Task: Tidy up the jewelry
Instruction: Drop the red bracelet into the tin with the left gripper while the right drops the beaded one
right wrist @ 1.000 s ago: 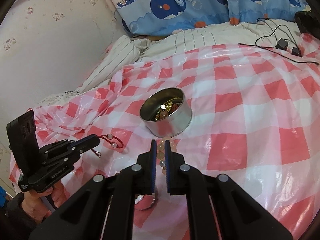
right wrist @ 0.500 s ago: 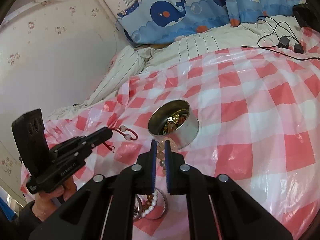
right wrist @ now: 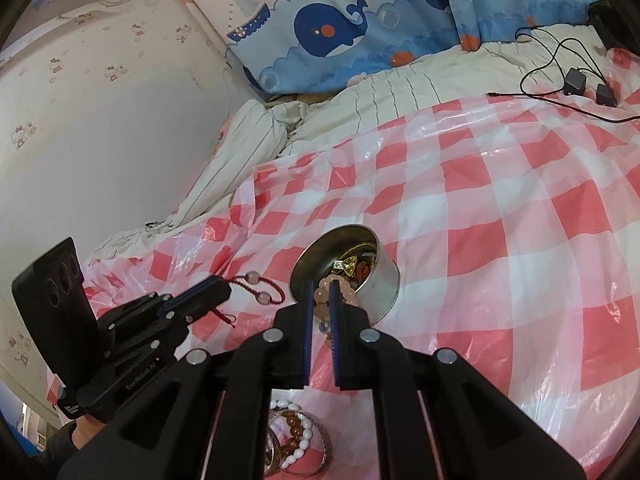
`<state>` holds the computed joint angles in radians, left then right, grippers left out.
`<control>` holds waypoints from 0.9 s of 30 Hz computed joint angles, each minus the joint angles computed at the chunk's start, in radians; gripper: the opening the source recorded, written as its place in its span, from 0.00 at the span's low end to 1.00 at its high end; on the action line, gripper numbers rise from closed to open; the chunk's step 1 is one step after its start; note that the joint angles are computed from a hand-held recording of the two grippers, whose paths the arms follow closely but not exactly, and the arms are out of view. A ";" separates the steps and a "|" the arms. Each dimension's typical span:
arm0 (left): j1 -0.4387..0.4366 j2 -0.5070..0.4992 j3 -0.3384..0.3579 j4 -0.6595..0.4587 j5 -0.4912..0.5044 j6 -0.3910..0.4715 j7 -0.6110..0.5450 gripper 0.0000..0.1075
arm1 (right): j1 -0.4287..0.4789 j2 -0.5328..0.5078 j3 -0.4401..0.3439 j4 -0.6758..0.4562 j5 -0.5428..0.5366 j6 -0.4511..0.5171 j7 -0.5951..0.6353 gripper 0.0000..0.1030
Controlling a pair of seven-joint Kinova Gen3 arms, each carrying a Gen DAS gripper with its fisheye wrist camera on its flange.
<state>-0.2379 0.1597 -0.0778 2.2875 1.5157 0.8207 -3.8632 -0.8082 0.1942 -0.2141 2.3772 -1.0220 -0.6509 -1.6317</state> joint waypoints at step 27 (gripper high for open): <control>-0.108 0.105 0.034 -0.116 -0.259 -0.008 0.327 0.42 | -0.086 0.081 0.297 -0.139 0.011 0.238 0.046 0.26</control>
<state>-0.3455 0.2651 -0.0440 2.1719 1.2563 0.8125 -3.5363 -0.8943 0.2754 0.0825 2.2379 -1.0108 -0.4124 -1.5861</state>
